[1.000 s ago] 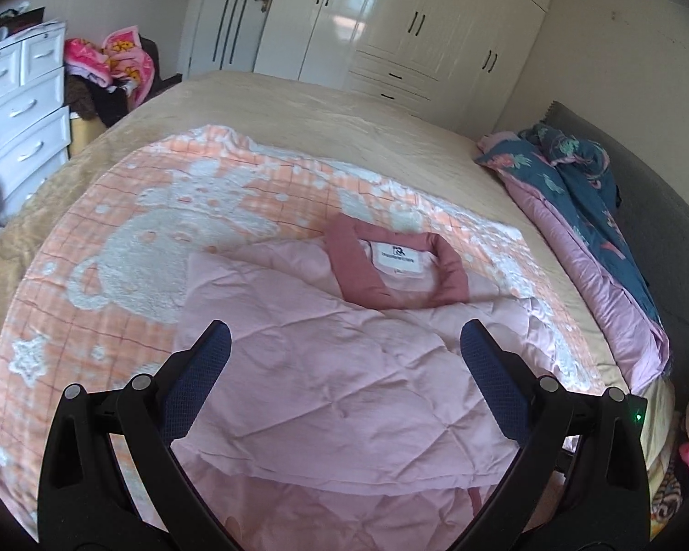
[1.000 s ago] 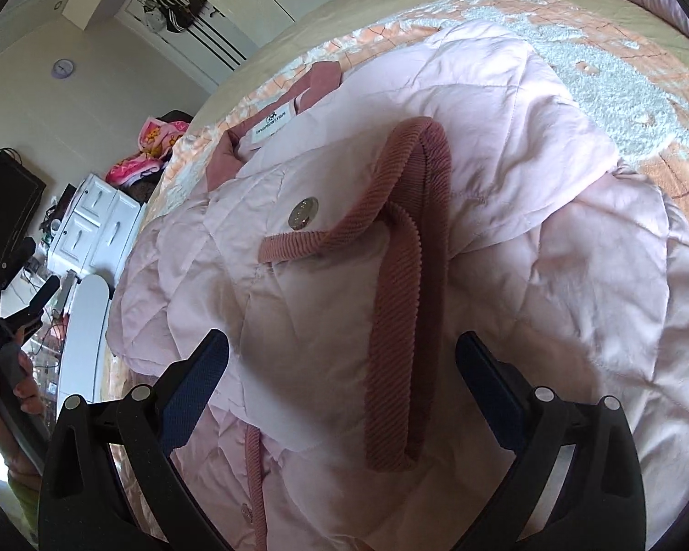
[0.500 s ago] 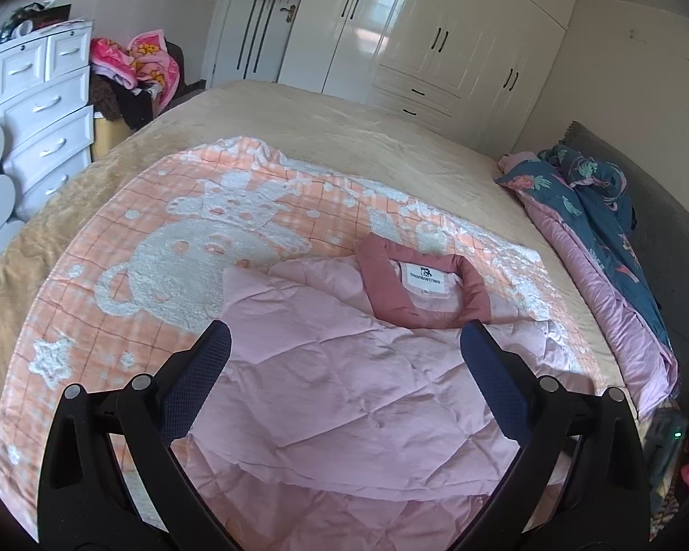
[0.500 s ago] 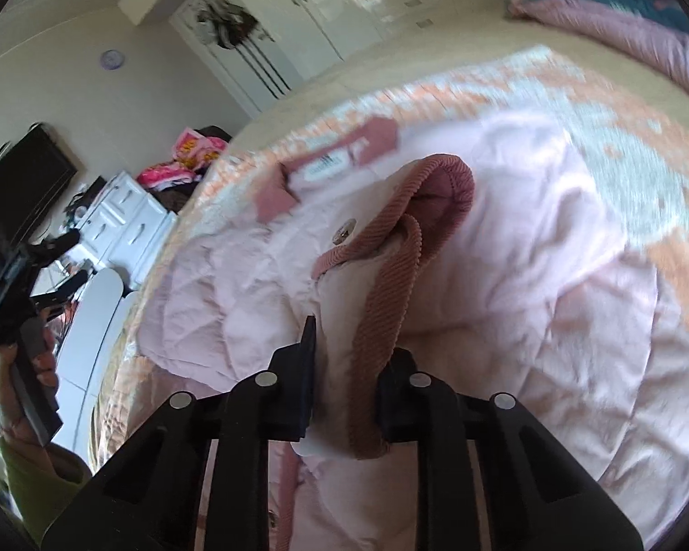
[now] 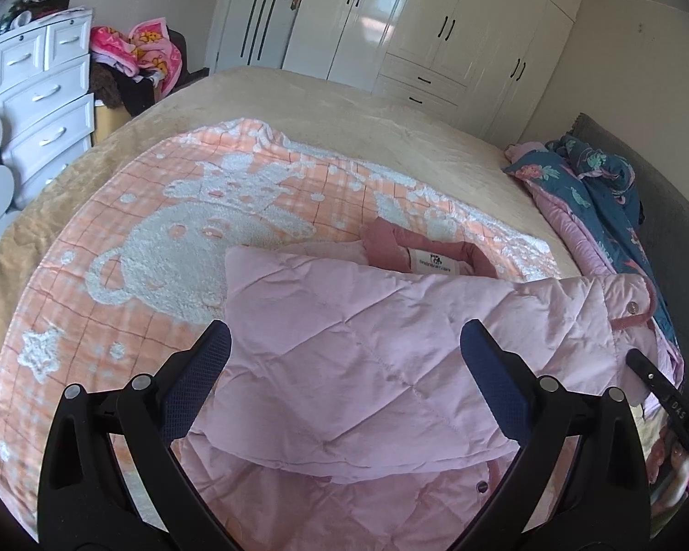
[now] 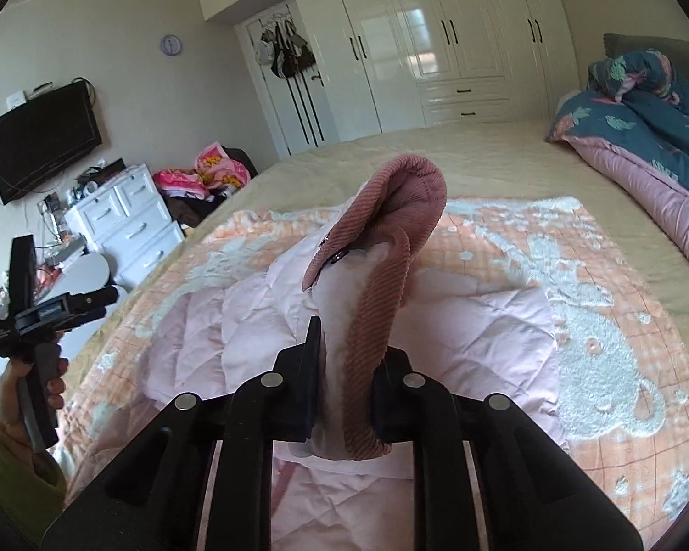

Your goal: Fold large clothes

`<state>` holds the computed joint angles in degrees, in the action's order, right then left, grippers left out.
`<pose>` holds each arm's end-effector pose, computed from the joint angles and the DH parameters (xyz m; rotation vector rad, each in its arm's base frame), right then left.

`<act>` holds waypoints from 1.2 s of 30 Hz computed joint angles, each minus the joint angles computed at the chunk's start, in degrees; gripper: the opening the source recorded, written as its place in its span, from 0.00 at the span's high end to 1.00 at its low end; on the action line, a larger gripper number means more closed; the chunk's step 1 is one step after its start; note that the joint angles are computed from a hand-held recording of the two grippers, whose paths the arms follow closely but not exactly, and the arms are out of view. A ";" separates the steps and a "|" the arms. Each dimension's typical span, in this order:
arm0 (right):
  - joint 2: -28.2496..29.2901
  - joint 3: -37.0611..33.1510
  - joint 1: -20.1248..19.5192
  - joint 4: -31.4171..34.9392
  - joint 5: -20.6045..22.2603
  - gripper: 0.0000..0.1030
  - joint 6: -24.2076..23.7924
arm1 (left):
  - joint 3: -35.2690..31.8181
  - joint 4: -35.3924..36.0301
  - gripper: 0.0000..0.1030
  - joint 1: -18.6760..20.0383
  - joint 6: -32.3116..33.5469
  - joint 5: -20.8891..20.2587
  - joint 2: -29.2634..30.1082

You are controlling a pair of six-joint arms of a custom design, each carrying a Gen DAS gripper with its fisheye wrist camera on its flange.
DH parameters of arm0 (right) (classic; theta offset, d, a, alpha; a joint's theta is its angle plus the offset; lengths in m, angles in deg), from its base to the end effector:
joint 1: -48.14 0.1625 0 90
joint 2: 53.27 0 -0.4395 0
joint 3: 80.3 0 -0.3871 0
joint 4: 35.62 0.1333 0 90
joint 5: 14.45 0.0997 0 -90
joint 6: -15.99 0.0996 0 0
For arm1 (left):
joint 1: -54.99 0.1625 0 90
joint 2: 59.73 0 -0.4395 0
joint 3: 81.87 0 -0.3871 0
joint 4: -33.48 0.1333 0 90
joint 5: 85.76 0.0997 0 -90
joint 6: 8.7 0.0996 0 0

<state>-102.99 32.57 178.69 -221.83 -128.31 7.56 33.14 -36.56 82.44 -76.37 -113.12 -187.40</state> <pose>0.4557 -0.3895 0.1305 0.9835 -2.5752 0.9455 -0.0772 -0.2900 0.5372 -0.0135 2.3019 -1.2079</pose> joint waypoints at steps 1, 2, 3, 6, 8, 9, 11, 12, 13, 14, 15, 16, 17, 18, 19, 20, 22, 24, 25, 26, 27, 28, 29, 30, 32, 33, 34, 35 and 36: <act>0.41 0.01 -0.45 0.16 -0.36 0.84 0.11 | 0.47 -1.51 0.09 0.69 1.11 -0.40 0.16; 0.56 0.04 -0.92 0.49 -0.34 0.84 0.48 | 1.09 -3.43 0.09 1.56 2.59 -0.93 0.34; 1.01 0.00 -1.18 0.59 -0.46 0.84 1.08 | 1.48 -4.80 0.09 2.20 3.70 -1.29 0.49; 1.36 0.66 -2.51 0.91 -0.36 0.84 2.62 | 2.79 -8.83 0.09 3.73 7.04 -2.68 1.11; 1.64 0.73 -2.69 0.94 -0.74 0.84 2.72 | 3.41 -10.20 0.09 4.37 8.22 -3.13 1.65; 1.79 0.76 -2.62 0.94 -0.99 0.84 2.89 | 3.77 -11.12 0.09 4.78 9.04 -3.47 1.98; 2.13 0.94 -2.68 0.99 -1.56 0.84 3.09 | 4.41 -12.83 0.09 5.38 10.41 -4.18 2.48; 2.29 0.90 -2.76 1.13 -1.88 0.84 3.16 | 4.76 -13.49 0.09 5.58 11.02 -4.54 2.77; 2.42 0.90 -2.88 1.29 -2.04 0.84 3.39 | 4.95 -13.64 0.09 5.69 11.29 -4.74 3.11; 2.48 0.92 -3.03 1.41 -2.01 0.84 3.74 | 5.11 -13.99 0.09 5.81 11.73 -4.90 3.35; 2.54 0.94 -3.17 1.64 -2.06 0.84 4.08 | 5.52 -14.87 0.09 6.00 12.56 -5.17 3.63; 2.63 0.90 -3.30 1.98 -2.22 0.84 4.34 | 5.81 -15.52 0.09 6.12 13.23 -5.49 3.88; 2.67 0.91 -3.45 2.11 -2.09 0.84 4.54 | 6.10 -16.13 0.09 6.26 13.99 -5.74 4.15; 2.66 0.95 -3.61 2.21 -1.80 0.83 4.79 | 6.34 -16.41 0.09 6.35 14.24 -5.84 4.48; 2.68 0.95 -3.66 2.38 -1.78 0.82 5.02 | 6.54 -16.60 0.09 6.48 14.53 -6.02 4.77; 2.72 0.91 -3.69 2.66 -1.89 0.81 5.15 | 6.76 -16.97 0.09 6.60 14.77 -6.19 4.99; 2.82 0.79 -3.70 3.17 -2.42 0.76 5.34 | 7.43 -18.80 0.09 7.16 16.42 -7.16 5.47; 2.85 0.49 -3.53 4.32 -3.00 0.68 5.80 | 7.79 -19.25 0.09 7.29 16.67 -7.55 6.01; 2.90 0.30 -3.38 4.92 -3.65 0.57 5.83 | 7.99 -19.54 0.09 7.28 16.95 -7.77 6.18; 3.04 0.26 -3.14 4.64 -4.51 0.54 5.57 | 8.09 -19.57 0.09 7.12 16.87 -7.87 6.35; 3.28 0.26 -2.82 3.87 -5.54 0.49 5.08 | 8.15 -19.80 0.09 7.14 17.12 -8.02 6.56; 3.43 0.25 -2.52 3.22 -6.39 0.43 4.68 | 8.22 -20.00 0.09 7.13 17.33 -8.09 6.65; 3.52 0.25 -2.21 2.47 -7.43 0.40 4.39 | 8.28 -20.02 0.09 7.04 17.27 -8.11 6.71; 3.54 0.36 -2.19 1.59 -7.73 0.37 3.86 | 8.32 -20.09 0.09 7.00 17.32 -8.22 6.74; 3.51 0.43 -1.73 0.17 -8.55 0.37 2.83 | 8.44 -20.48 0.09 7.13 17.46 -8.51 6.78; 3.55 0.42 -1.58 -0.39 -8.85 0.36 2.46 | 8.54 -20.81 0.09 7.26 17.63 -8.65 6.85; 3.51 0.49 -1.51 -1.11 -8.72 0.36 1.97 | 8.59 -21.01 0.09 7.40 17.81 -8.75 6.96; 3.48 0.55 -1.42 -1.55 -8.52 0.36 1.66 | 8.68 -20.86 0.09 7.30 17.87 -8.58 7.07; 3.51 0.41 -1.36 -1.56 -8.44 0.35 1.50 | 8.91 -20.99 0.09 7.13 18.19 -8.28 7.13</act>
<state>-99.48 32.98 177.33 -223.39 -136.75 9.06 42.05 -57.55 89.57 -58.17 -121.40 -180.28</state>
